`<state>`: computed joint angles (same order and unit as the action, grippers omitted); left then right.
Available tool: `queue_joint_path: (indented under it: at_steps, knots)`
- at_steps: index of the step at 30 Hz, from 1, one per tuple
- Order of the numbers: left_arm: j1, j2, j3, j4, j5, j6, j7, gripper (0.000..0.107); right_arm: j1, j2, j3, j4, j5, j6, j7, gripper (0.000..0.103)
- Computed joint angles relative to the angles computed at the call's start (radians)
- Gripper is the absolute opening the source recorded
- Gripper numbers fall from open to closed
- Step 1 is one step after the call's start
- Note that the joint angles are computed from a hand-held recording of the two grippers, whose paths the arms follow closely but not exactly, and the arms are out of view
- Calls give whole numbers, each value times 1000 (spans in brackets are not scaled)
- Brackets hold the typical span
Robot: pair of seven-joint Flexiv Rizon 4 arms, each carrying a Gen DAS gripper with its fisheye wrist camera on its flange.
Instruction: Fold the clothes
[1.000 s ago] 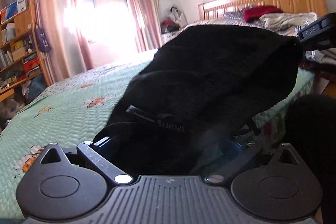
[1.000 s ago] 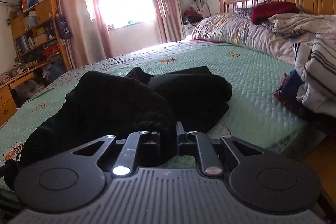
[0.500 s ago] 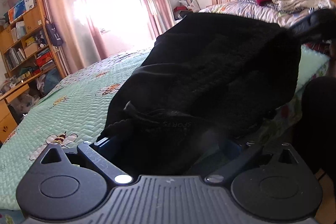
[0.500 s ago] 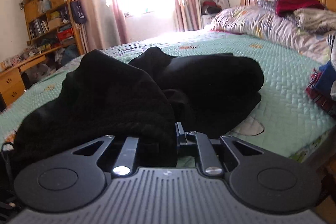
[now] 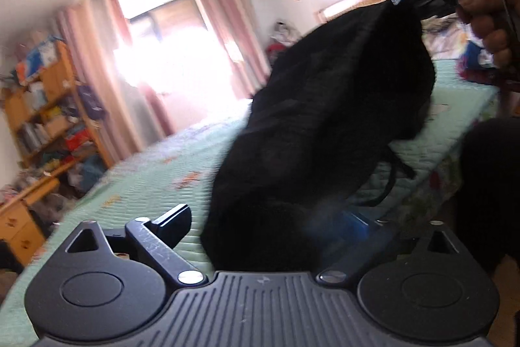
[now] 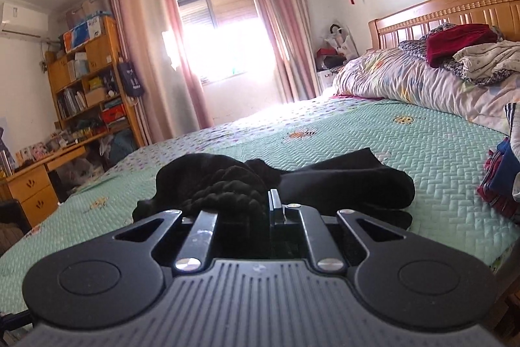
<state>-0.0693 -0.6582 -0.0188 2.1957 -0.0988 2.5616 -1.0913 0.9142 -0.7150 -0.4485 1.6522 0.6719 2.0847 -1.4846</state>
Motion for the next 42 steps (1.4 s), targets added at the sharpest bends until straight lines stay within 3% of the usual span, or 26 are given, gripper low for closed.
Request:
queue_joint_path:
  at_steps: [11,13,15,18,20,24,28,30,32,35,38,42]
  knots:
    - [-4,-36,-1,-78,23,-112,100,100,-110,60,163,0,-55,81,-29,11]
    - [44,-19,-36,-98,70,-181,72,87,-131,66,189,-10,-67,85,-42,11]
    - [96,11,-72,-117,114,-269,32,31,-155,70,217,-25,-88,85,-47,11]
    - [175,53,-116,-162,154,-339,-50,22,-219,59,271,-100,-178,39,-12,11]
    - [273,95,-181,-207,218,-402,-133,20,-270,42,308,-163,-267,3,35,11]
    - [337,170,-209,-335,253,-482,-199,17,-395,-17,403,-396,-476,-147,168,11]
    - [338,206,-208,-463,269,-485,-217,17,-490,-59,515,-614,-628,-273,258,11]
    - [283,201,-158,-532,256,-451,-182,18,-515,-67,544,-673,-680,-256,283,10]
    - [204,185,-89,-578,209,-411,-121,19,-522,-43,540,-649,-697,-176,280,10]
    - [194,180,-108,-596,214,-427,-127,19,-520,19,504,-541,-705,-68,278,10]
    - [187,175,-125,-582,234,-437,-137,19,-528,69,467,-435,-723,-59,294,11]
    - [74,161,-38,-474,178,-316,-56,22,-560,103,468,-299,-724,-24,353,11]
